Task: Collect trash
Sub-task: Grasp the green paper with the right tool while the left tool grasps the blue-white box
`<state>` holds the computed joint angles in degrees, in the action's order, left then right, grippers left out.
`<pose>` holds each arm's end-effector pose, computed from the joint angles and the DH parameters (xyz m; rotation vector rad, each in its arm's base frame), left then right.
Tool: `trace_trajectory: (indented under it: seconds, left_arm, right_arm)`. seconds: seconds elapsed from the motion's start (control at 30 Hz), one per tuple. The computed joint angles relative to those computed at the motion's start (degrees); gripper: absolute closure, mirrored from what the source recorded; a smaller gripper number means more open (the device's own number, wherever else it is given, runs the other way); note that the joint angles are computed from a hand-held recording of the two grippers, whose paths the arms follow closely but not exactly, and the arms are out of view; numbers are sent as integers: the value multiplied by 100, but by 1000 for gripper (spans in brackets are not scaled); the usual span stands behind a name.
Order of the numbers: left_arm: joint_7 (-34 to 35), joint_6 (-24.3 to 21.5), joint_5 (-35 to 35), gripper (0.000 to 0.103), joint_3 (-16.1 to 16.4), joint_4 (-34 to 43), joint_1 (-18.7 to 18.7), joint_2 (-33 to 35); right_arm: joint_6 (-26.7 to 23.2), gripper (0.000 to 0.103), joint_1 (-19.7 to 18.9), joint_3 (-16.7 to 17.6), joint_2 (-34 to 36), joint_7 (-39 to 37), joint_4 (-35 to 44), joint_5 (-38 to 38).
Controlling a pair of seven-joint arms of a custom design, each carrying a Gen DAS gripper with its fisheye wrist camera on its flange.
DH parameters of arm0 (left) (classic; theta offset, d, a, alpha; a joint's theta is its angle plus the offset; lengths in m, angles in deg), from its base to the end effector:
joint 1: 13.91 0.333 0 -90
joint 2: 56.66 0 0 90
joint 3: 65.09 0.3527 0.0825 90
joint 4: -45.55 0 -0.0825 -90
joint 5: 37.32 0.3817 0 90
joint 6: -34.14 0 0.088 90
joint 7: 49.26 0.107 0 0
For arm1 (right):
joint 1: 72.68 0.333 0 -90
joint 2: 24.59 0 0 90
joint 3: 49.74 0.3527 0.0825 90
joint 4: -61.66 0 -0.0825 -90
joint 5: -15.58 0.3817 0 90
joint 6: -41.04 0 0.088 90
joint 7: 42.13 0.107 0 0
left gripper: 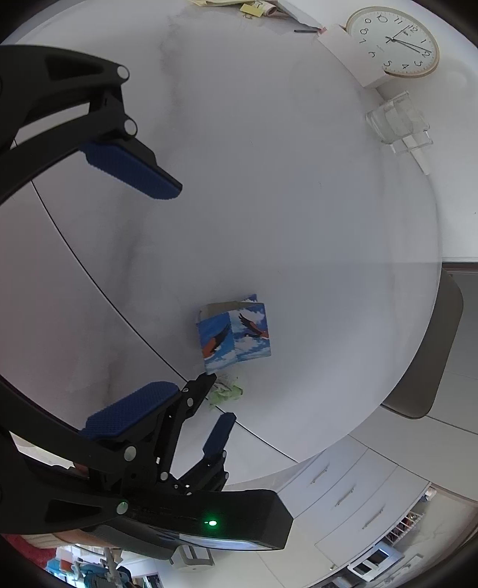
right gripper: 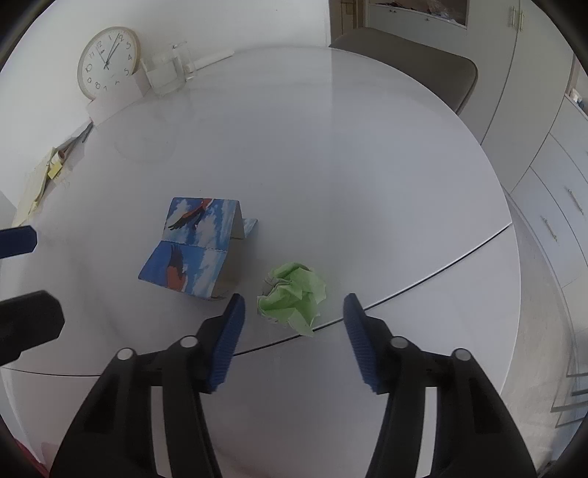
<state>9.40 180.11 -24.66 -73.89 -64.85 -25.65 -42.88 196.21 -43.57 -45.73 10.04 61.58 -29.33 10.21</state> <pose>0.6075 -0.2233 0.4446 -2.0659 1.9836 -0.4683 0.6372 0.4066 0.3723 -2.2056 1.4772 -0.2899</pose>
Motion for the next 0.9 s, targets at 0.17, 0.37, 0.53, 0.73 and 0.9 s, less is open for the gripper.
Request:
trace_trajectory:
  seconds: [0.17,0.37,0.53,0.73,0.9]
  left_arm:
    - [17,-90,-61,8,-7,355,-36,303]
    - [145,-409,-54,8,11,1118,-182,891]
    - [163,-830,-3,8,81,1841,-319,1429]
    - [234,-1368,-81,20,123,2522,-375,1923]
    - [217,-1643,-104,45,163,2696,-385,2111]
  right_arm:
    - [150,74,-273,265,-9,-354,-76,326]
    - [259,79,-368,253,-260,-326,-396,627]
    - [366,79,-468,257,-453,-268,-686,777]
    - [396,79,-613,353,-440,-317,-739,1011]
    - [331,79,-589,331,-383,-320,-644,1005]
